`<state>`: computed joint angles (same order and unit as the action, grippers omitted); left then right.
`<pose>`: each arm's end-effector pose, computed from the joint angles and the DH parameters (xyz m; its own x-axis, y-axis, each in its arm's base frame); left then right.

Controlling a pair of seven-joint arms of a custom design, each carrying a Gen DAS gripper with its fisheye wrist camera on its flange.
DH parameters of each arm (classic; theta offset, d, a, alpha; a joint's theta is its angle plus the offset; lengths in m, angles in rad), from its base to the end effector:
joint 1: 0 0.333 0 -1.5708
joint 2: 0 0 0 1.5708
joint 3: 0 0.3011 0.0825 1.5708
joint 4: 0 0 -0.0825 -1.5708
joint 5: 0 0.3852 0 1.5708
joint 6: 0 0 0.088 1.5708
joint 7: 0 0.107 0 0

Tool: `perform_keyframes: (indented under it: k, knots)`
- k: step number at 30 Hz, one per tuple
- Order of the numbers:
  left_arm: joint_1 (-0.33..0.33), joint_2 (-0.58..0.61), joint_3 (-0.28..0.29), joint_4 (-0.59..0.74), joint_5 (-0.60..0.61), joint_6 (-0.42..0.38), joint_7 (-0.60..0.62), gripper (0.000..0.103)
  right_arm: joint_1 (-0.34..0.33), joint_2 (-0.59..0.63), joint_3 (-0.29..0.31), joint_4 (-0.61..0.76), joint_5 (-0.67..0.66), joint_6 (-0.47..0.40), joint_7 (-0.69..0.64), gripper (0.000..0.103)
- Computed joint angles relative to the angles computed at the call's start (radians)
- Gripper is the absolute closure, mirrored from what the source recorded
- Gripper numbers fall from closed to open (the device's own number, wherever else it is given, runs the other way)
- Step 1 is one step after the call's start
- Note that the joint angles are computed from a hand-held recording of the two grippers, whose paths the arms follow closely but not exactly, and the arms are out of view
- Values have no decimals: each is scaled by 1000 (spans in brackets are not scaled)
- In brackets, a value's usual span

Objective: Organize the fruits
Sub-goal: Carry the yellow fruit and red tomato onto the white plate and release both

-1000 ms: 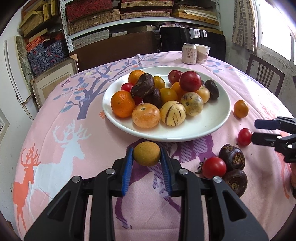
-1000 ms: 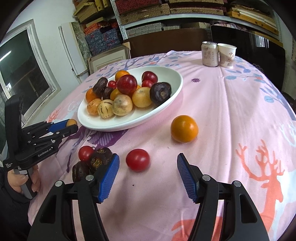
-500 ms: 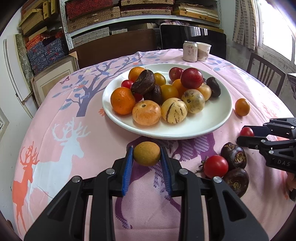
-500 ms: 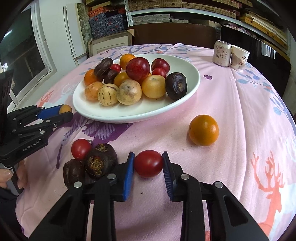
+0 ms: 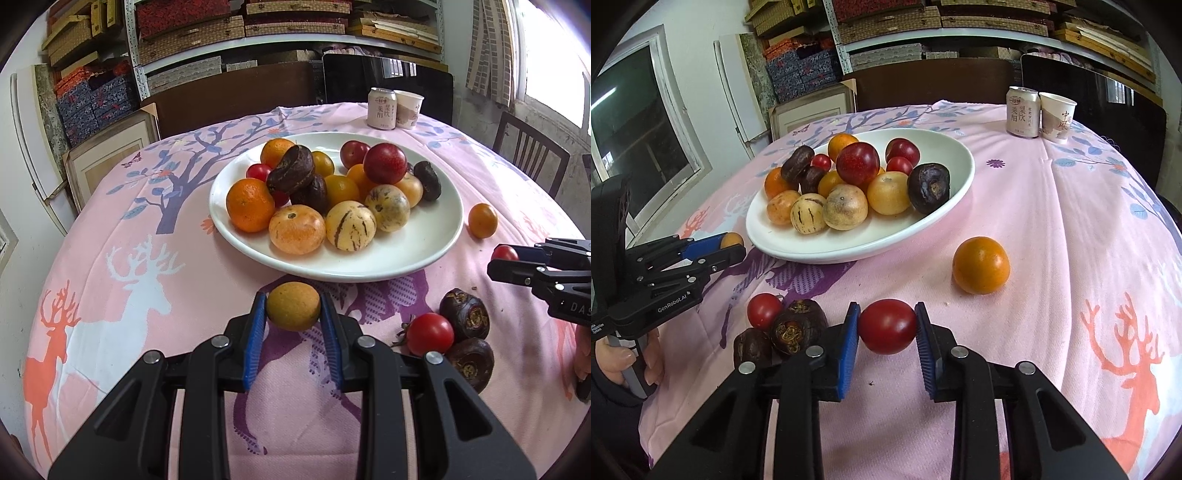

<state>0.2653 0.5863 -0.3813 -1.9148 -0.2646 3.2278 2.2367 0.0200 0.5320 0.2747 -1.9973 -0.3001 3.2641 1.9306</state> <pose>0.6677 -0.0247 0.2736 -0.3244 -0.9418 -0.0886 -0.6590 0.2922 -0.6931 0.6160 0.2020 0.2752 0.2297 -0.9514 -0.2050 -0.7496 -0.0386 -0.6608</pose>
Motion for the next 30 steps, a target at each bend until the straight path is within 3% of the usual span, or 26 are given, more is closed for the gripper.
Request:
perform_keyframes:
  k: [4,7,9,13,19,25,26,27,28,29,30]
  knots:
    - [90,-3,-90,-29,4,41,8,74,11,-13,-22,-17,6,37,20,73]
    - [234,8,-235,-43,32,41,6,74,-13,-27,-1,-11,-17,36,27,73]
    - [245,5,-254,-32,43,31,-2,74,-30,-32,15,18,-32,25,19,73]
    - [145,5,-185,48,29,-28,-12,74,53,-19,-73,126,-18,18,18,73]
    - [-33,70,-52,225,-12,-100,-9,74,-11,145,44,395,-24,-46,-76,73]
    - [-152,148,56,370,-38,-157,-19,74,99,294,-41,639,29,-148,-155,72]
    - [-167,159,71,388,-40,-163,-24,70,108,320,-43,680,40,-171,-170,72]
    - [-195,170,104,409,-38,-165,-42,53,125,340,-57,714,71,-194,-203,69]
    - [-217,176,130,417,-34,-155,-60,43,159,346,-105,731,55,-198,-170,60]
    - [-211,177,122,409,-40,-129,-54,32,182,342,-142,725,38,-183,-135,57]
    - [-185,173,91,391,-43,-110,-35,31,184,333,-143,709,68,-173,-155,57]
